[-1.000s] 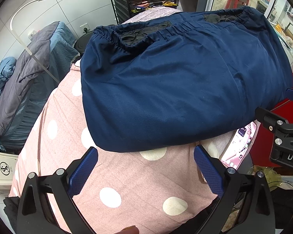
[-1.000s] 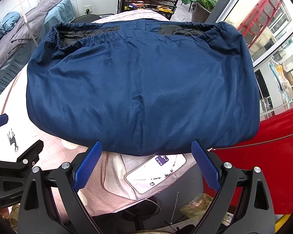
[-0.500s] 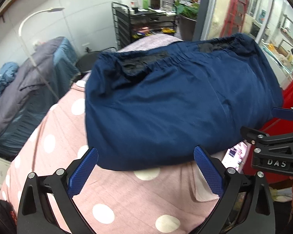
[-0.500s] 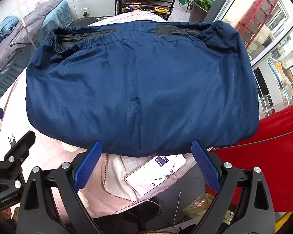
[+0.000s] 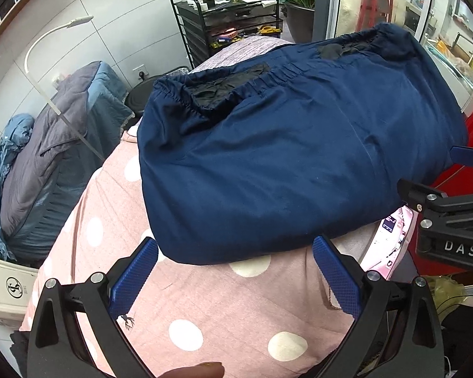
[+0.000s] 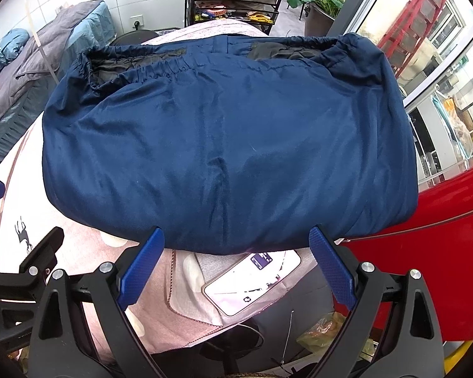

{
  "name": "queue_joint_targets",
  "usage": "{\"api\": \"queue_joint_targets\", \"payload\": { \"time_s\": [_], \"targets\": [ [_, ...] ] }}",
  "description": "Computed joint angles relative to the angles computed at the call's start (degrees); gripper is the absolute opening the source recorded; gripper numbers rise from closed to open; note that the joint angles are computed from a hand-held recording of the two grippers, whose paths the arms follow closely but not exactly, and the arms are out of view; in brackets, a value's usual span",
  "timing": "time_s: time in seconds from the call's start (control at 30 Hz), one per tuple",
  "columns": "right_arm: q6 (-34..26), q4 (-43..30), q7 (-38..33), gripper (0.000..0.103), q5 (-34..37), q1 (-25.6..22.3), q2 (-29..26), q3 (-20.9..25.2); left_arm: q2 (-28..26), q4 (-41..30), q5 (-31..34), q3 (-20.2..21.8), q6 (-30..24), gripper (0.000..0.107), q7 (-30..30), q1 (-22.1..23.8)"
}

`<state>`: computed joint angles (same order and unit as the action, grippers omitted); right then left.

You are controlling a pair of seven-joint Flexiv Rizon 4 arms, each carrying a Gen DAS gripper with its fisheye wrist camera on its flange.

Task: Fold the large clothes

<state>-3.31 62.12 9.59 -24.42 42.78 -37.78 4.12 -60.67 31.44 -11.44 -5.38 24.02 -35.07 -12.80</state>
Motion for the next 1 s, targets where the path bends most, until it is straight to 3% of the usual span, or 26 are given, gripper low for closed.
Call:
{"api": "queue_joint_targets", "payload": {
  "time_s": [0.23, 1.0],
  "targets": [
    [0.09, 0.06, 0.0, 0.092, 0.0, 0.06, 0.02, 0.03, -1.19, -2.53, 0.0, 0.25, -2.31, 0.097, -0.68, -0.13],
    [-0.02, -0.03, 0.2, 0.092, 0.01, 0.29, -0.04, 0.05, -0.08, -0.97, -0.05, 0.11, -3.15, 0.097, -0.57, 0.12]
  ]
}}
